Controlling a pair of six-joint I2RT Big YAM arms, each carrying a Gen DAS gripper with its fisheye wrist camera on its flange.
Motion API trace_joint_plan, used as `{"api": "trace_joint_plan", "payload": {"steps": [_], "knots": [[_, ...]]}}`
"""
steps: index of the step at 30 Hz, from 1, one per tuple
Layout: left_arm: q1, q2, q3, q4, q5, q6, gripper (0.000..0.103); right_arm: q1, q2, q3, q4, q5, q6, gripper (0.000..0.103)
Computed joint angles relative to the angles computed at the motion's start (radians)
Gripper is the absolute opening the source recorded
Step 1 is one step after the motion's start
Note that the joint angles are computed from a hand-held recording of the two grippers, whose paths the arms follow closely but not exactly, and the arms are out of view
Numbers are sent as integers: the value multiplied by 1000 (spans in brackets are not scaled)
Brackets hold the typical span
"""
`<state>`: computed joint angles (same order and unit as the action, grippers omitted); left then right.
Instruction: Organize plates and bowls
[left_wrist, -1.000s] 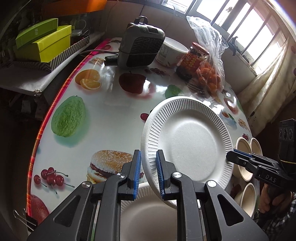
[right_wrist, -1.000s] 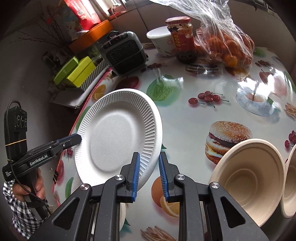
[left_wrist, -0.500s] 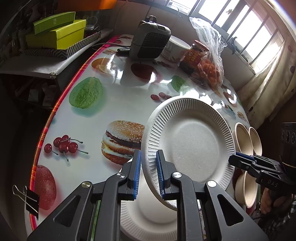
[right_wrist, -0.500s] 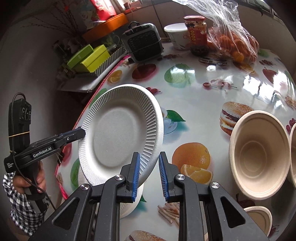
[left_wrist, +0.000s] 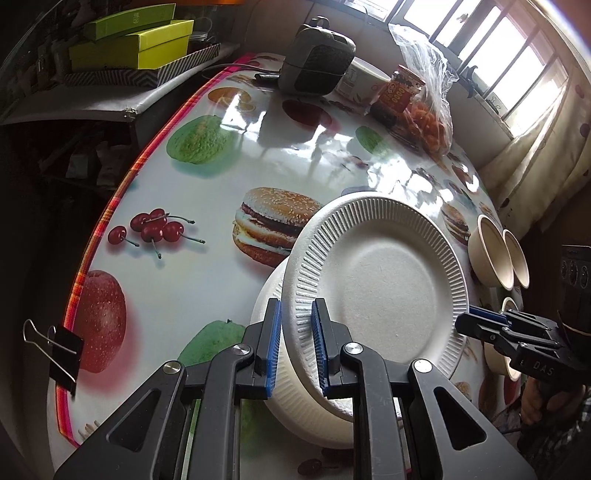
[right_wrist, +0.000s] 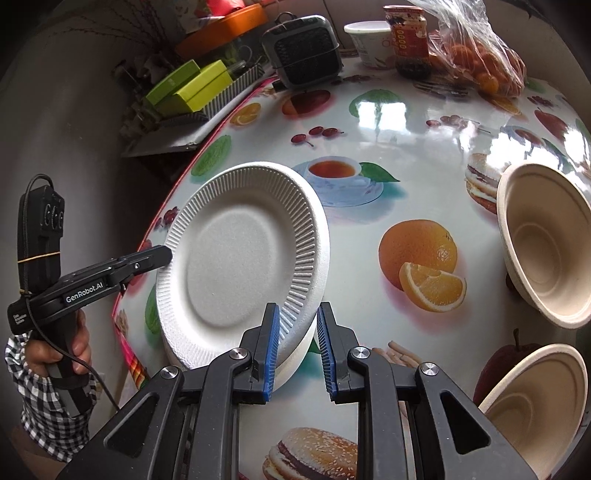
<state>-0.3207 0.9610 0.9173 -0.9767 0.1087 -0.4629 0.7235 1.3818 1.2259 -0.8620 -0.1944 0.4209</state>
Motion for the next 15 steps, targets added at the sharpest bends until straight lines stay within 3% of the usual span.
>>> {"api": "trace_joint_plan", "payload": {"steps": [15], "knots": [[10, -44, -49, -17, 5, -1, 17, 43, 12, -16, -3, 26, 14, 21]]}}
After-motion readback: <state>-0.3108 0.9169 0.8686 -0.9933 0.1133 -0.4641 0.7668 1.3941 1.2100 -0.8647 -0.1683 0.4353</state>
